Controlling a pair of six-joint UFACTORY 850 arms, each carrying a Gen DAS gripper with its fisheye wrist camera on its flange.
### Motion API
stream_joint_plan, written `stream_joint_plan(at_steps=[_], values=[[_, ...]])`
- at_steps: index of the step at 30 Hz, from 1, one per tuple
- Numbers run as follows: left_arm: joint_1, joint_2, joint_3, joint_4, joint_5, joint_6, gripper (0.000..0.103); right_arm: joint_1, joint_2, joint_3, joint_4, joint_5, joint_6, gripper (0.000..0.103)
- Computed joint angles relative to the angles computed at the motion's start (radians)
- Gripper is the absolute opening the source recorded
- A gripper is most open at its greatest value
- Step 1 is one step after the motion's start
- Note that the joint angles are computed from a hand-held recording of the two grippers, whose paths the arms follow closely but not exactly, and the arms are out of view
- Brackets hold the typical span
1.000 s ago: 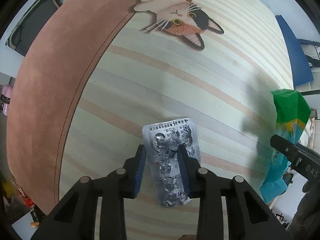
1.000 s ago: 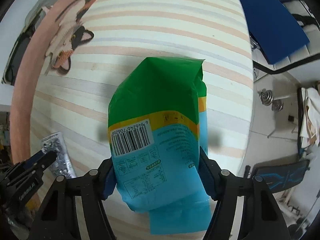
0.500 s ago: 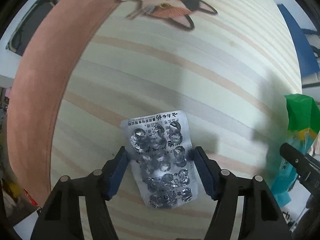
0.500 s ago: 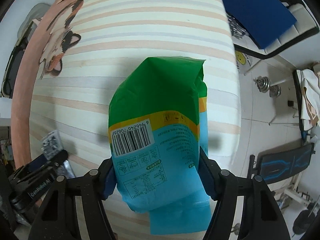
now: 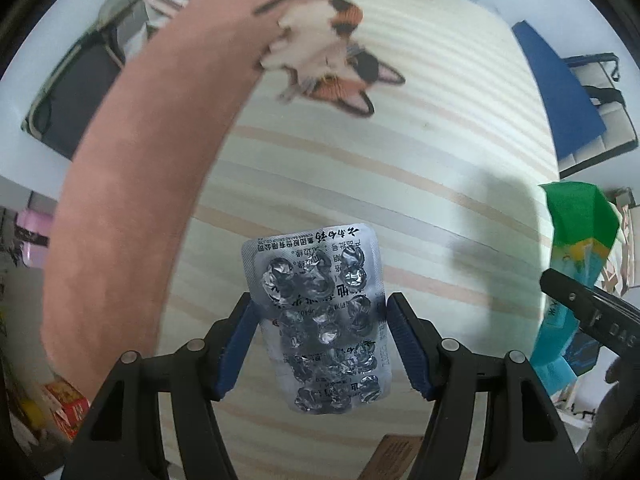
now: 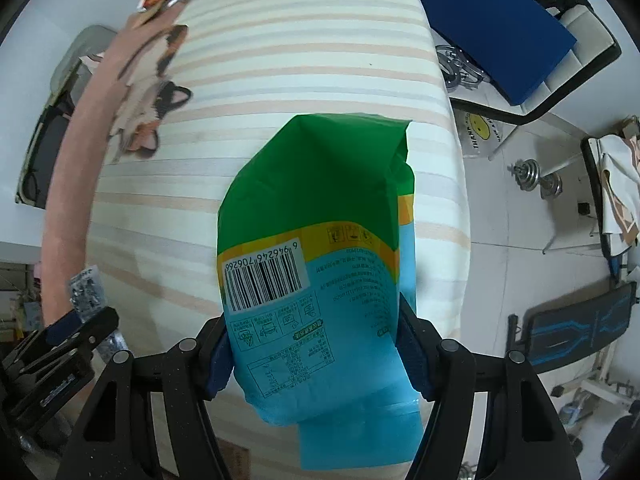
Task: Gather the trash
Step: 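Lift the blister pack and bag and carry them down over the trash bin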
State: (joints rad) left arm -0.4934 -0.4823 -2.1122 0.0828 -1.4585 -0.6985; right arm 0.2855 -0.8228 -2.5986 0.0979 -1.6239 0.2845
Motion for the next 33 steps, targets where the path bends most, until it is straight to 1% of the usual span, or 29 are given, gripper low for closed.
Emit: stream_joint_plan(at_steps=[1, 2, 4, 10, 12, 15, 18, 20, 23, 24, 27, 29, 31, 33], values=[[-0.002, 0.022, 0.015, 0.011, 0.004, 0.007, 0.063, 0.007, 0.030, 0.041, 0.005, 0.019, 0.012, 0.070], [-0.015, 0.020, 0.005, 0.016, 0.003, -0.003, 0.063, 0.013, 0.063, 0.091, 0.011, 0.043, 0.021, 0.070], [-0.016, 0.068, 0.044, 0.018, 0.016, 0.002, 0.063, 0.028, 0.117, 0.163, 0.016, 0.076, 0.043, 0.070], [-0.048, 0.207, 0.198, 0.022, 0.097, -0.005, 0.063, 0.090, 0.298, 0.386, 0.008, 0.171, 0.119, 0.070], [-0.051, 0.280, 0.282, 0.013, 0.141, 0.009, 0.063, 0.123, 0.370, 0.468, -0.007, 0.207, 0.162, 0.070], [-0.057, 0.390, 0.393, -0.014, 0.186, 0.041, 0.063, 0.178, 0.467, 0.573, -0.036, 0.251, 0.242, 0.070], [-0.066, 0.530, 0.526, -0.038, 0.221, 0.090, 0.063, 0.277, 0.586, 0.705, -0.084, 0.299, 0.390, 0.070], [-0.067, 0.615, 0.604, -0.061, 0.224, 0.122, 0.063, 0.347, 0.647, 0.770, -0.119, 0.315, 0.494, 0.070], [-0.050, 0.739, 0.730, -0.128, 0.215, 0.185, 0.063, 0.496, 0.747, 0.885, -0.172, 0.328, 0.707, 0.070], [-0.044, 0.779, 0.773, -0.149, 0.201, 0.205, 0.063, 0.545, 0.778, 0.926, -0.174, 0.336, 0.776, 0.070], [-0.024, 0.868, 0.880, -0.206, 0.152, 0.241, 0.063, 0.672, 0.849, 1.046, -0.143, 0.357, 0.953, 0.070], [-0.014, 0.922, 0.961, -0.245, 0.122, 0.256, 0.063, 0.732, 0.881, 1.116, -0.107, 0.374, 1.030, 0.070], [-0.009, 0.962, 1.039, -0.272, 0.111, 0.267, 0.063, 0.791, 0.914, 1.207, -0.060, 0.413, 1.102, 0.070], [0.001, 0.996, 1.137, -0.315, 0.123, 0.283, 0.063, 0.832, 0.943, 1.300, -0.015, 0.470, 1.153, 0.070]])
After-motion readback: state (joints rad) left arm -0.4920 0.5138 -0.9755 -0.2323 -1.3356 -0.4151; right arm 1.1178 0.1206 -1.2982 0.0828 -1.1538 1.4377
